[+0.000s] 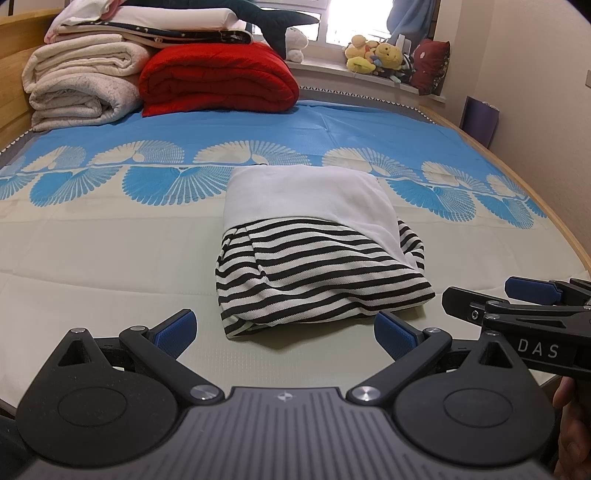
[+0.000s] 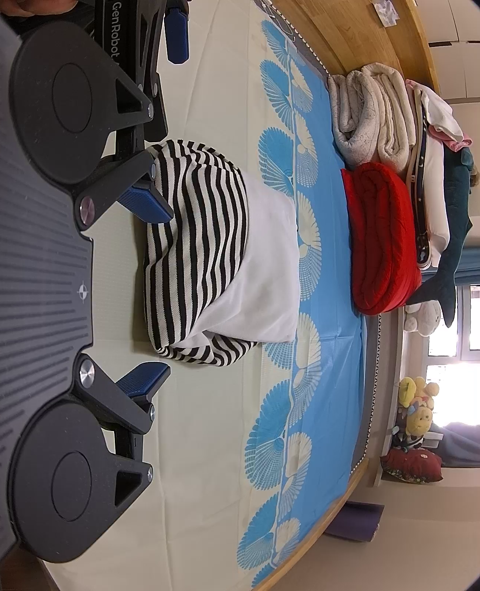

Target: Fold small clothes

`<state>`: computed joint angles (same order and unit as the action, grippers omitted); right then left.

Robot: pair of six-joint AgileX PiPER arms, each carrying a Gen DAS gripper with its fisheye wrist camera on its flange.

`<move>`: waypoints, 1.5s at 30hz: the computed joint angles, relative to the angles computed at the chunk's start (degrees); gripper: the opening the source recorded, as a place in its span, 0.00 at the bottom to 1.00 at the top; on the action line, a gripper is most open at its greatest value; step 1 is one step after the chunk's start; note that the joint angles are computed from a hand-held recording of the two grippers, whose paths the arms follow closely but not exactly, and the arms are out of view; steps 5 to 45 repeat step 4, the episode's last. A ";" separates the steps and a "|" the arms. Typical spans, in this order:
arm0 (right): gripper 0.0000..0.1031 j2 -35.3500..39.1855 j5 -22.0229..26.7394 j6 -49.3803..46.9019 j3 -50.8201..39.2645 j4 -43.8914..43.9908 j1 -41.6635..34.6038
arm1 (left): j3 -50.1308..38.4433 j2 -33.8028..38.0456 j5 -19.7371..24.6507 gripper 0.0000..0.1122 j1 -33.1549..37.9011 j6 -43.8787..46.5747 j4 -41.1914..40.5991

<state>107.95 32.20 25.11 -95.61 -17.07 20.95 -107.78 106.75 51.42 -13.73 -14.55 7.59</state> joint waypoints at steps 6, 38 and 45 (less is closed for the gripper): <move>0.81 -0.01 0.04 -0.05 -0.02 0.01 -0.02 | -0.02 0.01 0.04 0.91 -0.06 -0.11 0.07; 0.81 -0.01 0.04 -0.05 -0.02 0.01 -0.02 | -0.02 0.01 0.04 0.91 -0.06 -0.11 0.07; 0.81 -0.01 0.04 -0.05 -0.02 0.01 -0.02 | -0.02 0.01 0.04 0.91 -0.06 -0.11 0.07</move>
